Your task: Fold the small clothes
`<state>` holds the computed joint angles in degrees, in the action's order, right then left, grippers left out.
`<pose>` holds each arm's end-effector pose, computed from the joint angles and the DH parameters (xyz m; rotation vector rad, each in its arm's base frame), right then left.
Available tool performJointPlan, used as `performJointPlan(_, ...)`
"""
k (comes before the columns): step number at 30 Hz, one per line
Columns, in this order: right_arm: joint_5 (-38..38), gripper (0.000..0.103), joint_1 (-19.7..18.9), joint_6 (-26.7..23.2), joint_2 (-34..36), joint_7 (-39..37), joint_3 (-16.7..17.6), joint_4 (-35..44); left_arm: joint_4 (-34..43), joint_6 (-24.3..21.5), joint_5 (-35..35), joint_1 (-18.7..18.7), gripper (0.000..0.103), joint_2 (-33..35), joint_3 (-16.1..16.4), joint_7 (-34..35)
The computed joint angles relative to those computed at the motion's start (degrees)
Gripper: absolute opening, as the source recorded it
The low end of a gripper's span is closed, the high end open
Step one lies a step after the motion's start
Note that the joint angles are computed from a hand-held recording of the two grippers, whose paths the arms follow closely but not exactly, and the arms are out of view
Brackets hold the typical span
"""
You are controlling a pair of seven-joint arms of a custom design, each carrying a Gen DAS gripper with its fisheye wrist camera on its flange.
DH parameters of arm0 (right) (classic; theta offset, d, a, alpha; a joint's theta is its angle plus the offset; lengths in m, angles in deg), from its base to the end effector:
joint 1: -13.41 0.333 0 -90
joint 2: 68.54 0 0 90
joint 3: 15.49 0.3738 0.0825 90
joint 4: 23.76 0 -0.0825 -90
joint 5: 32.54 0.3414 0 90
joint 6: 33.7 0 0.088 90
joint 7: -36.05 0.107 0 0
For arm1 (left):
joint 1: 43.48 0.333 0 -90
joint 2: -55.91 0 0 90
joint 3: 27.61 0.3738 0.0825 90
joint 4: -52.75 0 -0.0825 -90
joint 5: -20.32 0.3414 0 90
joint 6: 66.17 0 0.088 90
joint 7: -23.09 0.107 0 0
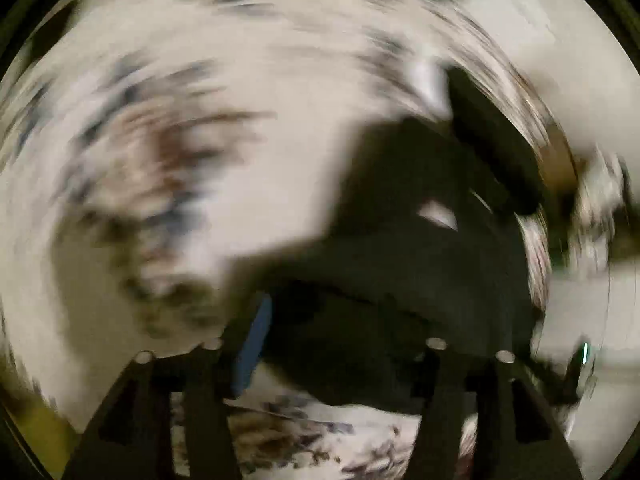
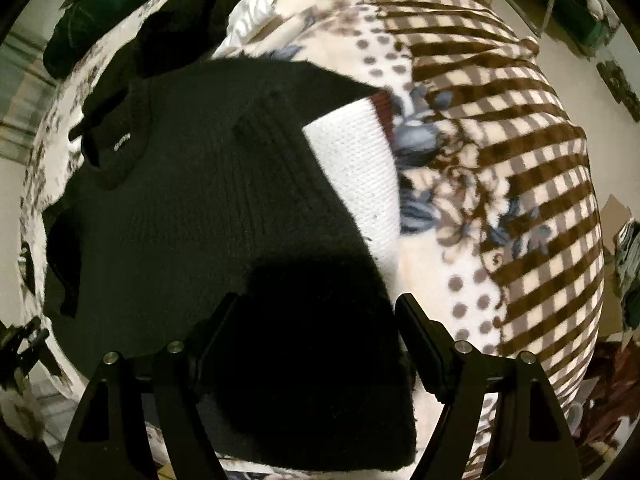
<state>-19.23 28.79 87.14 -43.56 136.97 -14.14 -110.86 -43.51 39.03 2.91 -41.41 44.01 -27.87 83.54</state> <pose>0.6526 0.2042 0.4941 -2.0409 2.0528 0.1568 0.4558 -0.0100 0.7664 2.6222 -1.4284 0.7087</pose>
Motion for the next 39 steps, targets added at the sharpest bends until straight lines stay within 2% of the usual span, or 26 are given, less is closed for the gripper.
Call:
performJointPlan(3,1.1,0.080,-0.6,-0.6,0.6,0.3,0.0,0.8,9.0,-3.7,0.4,-2.8,0.061,7.8,-2.8,5.4)
performJointPlan(6,0.3,0.080,-0.3,-0.7,1.8,0.9,-0.3,2.0,18.5,-8.6,11.6,-5.0,0.060,17.2,-6.7,6.0)
performJointPlan(8,-0.9,0.080,0.0,-0.5,2.9,1.1,-0.7,2.8,19.1,-7.4,15.3,-4.9,0.060,18.5,-7.0,4.6)
performJointPlan(12,-2.1,0.080,0.1,-0.3,4.6,2.0,-1.2,4.9,19.3,-3.4,17.4,-2.0,0.060,18.6,-5.0,-3.7)
performJointPlan(15,-2.1,0.080,-0.2,0.2,5.4,1.9,-1.1,6.7,16.1,0.1,12.7,1.4,0.060,16.6,-3.8,-6.9)
performJointPlan(17,-0.8,0.080,-0.7,1.2,5.1,1.7,-0.6,6.6,13.4,1.4,10.3,2.4,0.060,14.7,-3.8,-7.2)
performJointPlan(20,2.3,0.080,-1.7,2.5,4.9,0.4,0.5,6.1,11.7,1.9,2.0,2.9,0.060,12.6,-4.1,-2.1)
performJointPlan(22,3.2,0.080,-1.6,4.0,4.8,-0.3,0.8,5.5,15.0,-2.4,2.4,1.3,0.060,13.4,-5.5,3.1)
performJointPlan(24,2.5,0.080,-1.0,3.9,5.9,-0.6,0.7,7.2,18.4,-7.4,4.8,-0.5,0.061,15.1,-6.8,6.6)
performJointPlan(25,2.1,0.080,-0.7,3.5,6.7,-0.8,0.7,8.8,20.9,-11.3,8.5,-2.1,0.061,17.0,-8.0,9.0)
performJointPlan(28,0.4,0.080,0.3,1.3,9.4,-0.8,0.3,13.6,23.3,-16.1,16.8,-5.5,0.060,20.2,-9.6,13.8)
performJointPlan(30,-1.6,0.080,1.3,-1.0,10.9,-0.6,-0.3,16.5,24.2,-16.2,21.6,-7.3,0.061,21.9,-10.1,17.3)
performJointPlan(34,-4.2,0.079,2.3,-3.2,11.6,-1.0,-0.8,17.9,24.7,-13.1,24.4,-8.2,0.057,22.5,-9.9,21.2)
performJointPlan(35,-4.4,0.078,2.5,-3.0,11.7,-1.2,-0.8,17.9,24.2,-12.2,24.5,-8.1,0.050,22.2,-9.7,21.4)
performJointPlan(36,-4.7,0.064,2.7,-2.2,11.5,-1.4,-0.9,17.3,22.8,-10.0,24.7,-7.8,0.040,21.4,-9.3,20.6)
performJointPlan(37,-5.0,0.050,2.9,-1.2,11.2,-1.5,-0.9,16.5,21.5,-7.9,24.6,-7.3,0.037,20.5,-8.8,19.5)
performJointPlan(39,-4.9,0.035,3.0,0.8,10.6,-1.7,-0.8,15.0,21.2,-6.0,23.0,-6.0,0.032,20.4,-7.8,16.8)
